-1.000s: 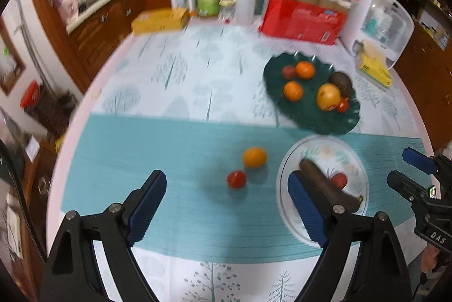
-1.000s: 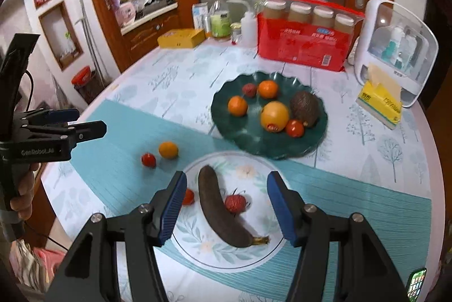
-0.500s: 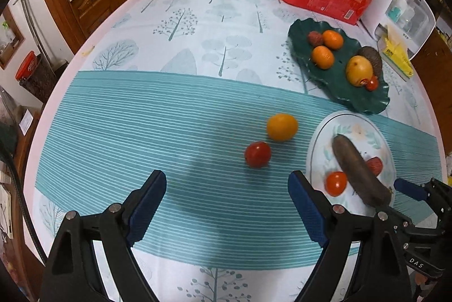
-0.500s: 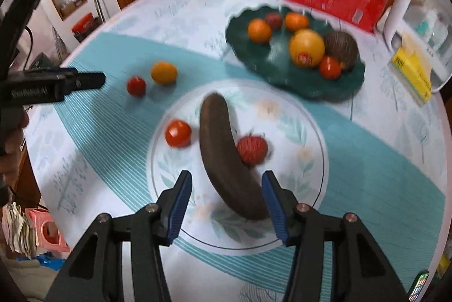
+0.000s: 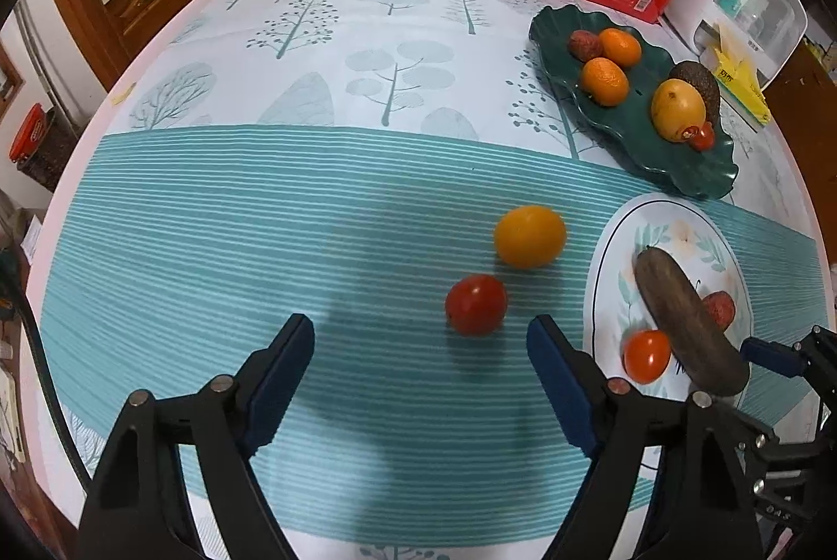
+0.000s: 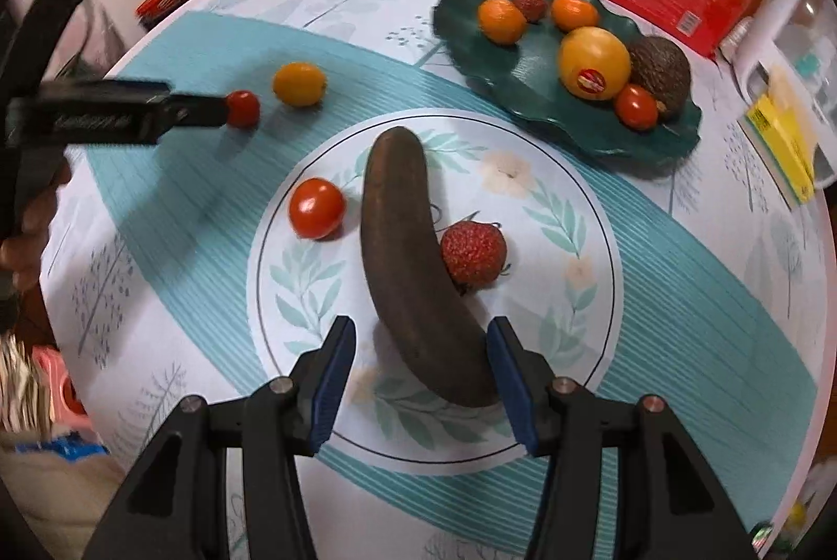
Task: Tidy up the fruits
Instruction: 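Grasp a cherry tomato with the left tool while the right tool grasps the dark banana, then carry tomato and banana onto the green plate and open both tools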
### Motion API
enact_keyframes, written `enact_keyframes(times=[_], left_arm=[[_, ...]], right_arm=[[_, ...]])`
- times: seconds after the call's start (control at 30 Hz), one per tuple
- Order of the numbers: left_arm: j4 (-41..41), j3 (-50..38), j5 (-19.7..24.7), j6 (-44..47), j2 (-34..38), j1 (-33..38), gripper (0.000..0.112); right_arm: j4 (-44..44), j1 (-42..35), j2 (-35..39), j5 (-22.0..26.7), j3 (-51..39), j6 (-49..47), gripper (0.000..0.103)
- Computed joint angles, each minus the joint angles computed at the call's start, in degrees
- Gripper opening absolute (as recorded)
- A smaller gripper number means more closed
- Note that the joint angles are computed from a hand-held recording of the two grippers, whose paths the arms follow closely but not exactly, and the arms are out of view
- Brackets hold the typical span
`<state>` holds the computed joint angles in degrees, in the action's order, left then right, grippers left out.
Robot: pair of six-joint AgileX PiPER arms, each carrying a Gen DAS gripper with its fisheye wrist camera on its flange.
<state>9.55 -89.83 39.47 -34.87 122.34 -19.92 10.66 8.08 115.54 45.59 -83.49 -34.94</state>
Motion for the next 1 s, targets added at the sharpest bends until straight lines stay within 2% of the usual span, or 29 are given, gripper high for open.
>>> enact_keyframes(times=[0.33, 0.43, 0.6, 0.67, 0.77, 1.0], left_arm=[[-2.13, -2.93, -0.57, 2.71, 2.59, 0.7, 0.073], [-3.24, -3.8, -0.57, 4.18, 3.3, 0.78, 0.066], [-5.07, -4.18, -0.9, 6.25, 3.87, 1.02, 0.052], [-6.51, -3.71, -1.73, 7.42, 3.82, 1.26, 0.048], [-7.63, -4.43, -1.4, 8.87, 4.39, 1.08, 0.024], [-9.63, -3.23, -1.43, 10.01, 2.31, -0.18, 0.024]], right_arm=[[3.04, -0.49, 4.7, 5.41, -6.96, -5.55, 0.052], [2.18, 0.64, 6.84, 6.17, -9.45, -5.37, 0.048], [0.13, 2.44, 9.08, 5.4, -11.66, -4.22, 0.033], [0.53, 2.45, 9.35, 5.71, -12.11, -4.14, 0.032], [1.44, 1.97, 9.32, 5.42, -11.94, -3.76, 0.031], [5.43, 0.68, 7.41, 7.46, -11.59, -1.81, 0.03]])
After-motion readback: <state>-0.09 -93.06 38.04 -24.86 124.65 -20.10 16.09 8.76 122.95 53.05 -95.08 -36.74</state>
